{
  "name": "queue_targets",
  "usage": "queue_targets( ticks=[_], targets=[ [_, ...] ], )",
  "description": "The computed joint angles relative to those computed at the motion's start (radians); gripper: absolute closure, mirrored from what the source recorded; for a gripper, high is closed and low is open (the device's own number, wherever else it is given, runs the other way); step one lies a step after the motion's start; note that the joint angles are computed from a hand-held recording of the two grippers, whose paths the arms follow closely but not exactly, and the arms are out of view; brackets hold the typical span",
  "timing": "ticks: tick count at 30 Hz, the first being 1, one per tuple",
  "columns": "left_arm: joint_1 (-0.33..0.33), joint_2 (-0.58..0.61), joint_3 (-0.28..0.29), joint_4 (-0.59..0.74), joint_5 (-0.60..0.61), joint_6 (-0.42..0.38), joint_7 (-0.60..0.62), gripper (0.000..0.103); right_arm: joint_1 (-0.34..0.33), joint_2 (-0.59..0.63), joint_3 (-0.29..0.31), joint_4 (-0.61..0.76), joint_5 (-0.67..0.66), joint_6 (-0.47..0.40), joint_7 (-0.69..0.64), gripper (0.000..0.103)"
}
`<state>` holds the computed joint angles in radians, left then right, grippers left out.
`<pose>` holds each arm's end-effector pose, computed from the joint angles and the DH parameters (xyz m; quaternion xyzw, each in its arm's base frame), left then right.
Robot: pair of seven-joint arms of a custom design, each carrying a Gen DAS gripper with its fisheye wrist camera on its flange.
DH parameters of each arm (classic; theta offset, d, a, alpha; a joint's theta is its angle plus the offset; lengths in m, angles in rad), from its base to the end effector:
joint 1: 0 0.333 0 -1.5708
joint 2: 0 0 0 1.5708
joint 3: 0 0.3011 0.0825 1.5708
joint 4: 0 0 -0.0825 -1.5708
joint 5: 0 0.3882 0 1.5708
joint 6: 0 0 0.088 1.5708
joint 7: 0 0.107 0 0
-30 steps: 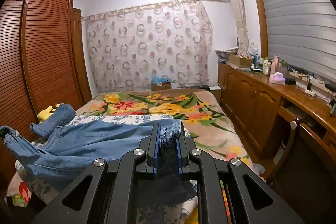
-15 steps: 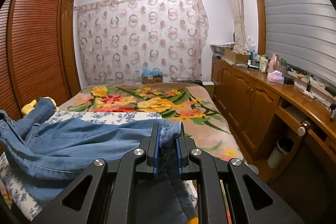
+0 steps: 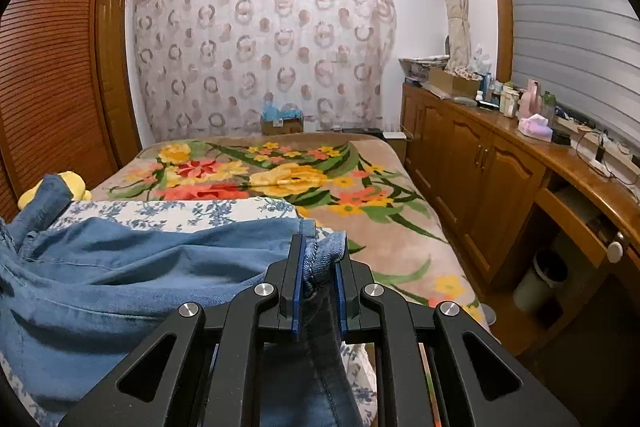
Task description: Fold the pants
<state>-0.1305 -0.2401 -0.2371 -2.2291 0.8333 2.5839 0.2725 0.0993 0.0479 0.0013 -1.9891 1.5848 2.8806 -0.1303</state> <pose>0.4861 -0.2086 0.5137 -0.7379 0.5300 -0.2719 0.3172 0.5957 0.0024 0.4716 -0.7000 0.4750 -0.2941 0.4450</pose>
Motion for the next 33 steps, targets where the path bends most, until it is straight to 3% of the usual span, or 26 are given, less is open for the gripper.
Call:
queue_targets(
  ticks=[12, 16, 18, 23, 25, 29, 33],
  targets=[
    [0.029, 0.140, 0.038, 0.155, 0.038, -0.003, 0.048, 0.093, 0.006, 0.112, 0.036, 0.169, -0.087, 0.075, 0.070, 0.090],
    [0.027, 0.179, 0.053, 0.172, 0.008, 0.015, 0.077, 0.093, 0.012, 0.173, 0.057, 0.204, -0.200, 0.115, 0.161, 0.090],
    [0.025, 0.188, 0.060, 0.169, -0.043, 0.025, 0.109, 0.089, 0.015, 0.190, 0.063, 0.204, -0.279, 0.126, 0.227, 0.090],
    [0.027, 0.177, 0.071, 0.143, -0.122, 0.033, 0.143, 0.057, 0.030, 0.224, 0.044, 0.219, -0.536, 0.119, 0.476, 0.090],
    [0.033, 0.155, 0.076, 0.118, -0.138, 0.071, 0.137, 0.051, 0.041, 0.243, 0.026, 0.244, -0.643, 0.106, 0.576, 0.090],
    [0.036, 0.135, 0.063, 0.114, -0.123, 0.072, 0.129, 0.049, 0.030, 0.246, 0.030, 0.260, -0.752, 0.093, 0.678, 0.090],
    [0.032, 0.119, 0.054, 0.112, -0.102, 0.104, 0.113, 0.049, 0.003, 0.245, 0.056, 0.262, -0.783, 0.092, 0.699, 0.090]
  ],
)
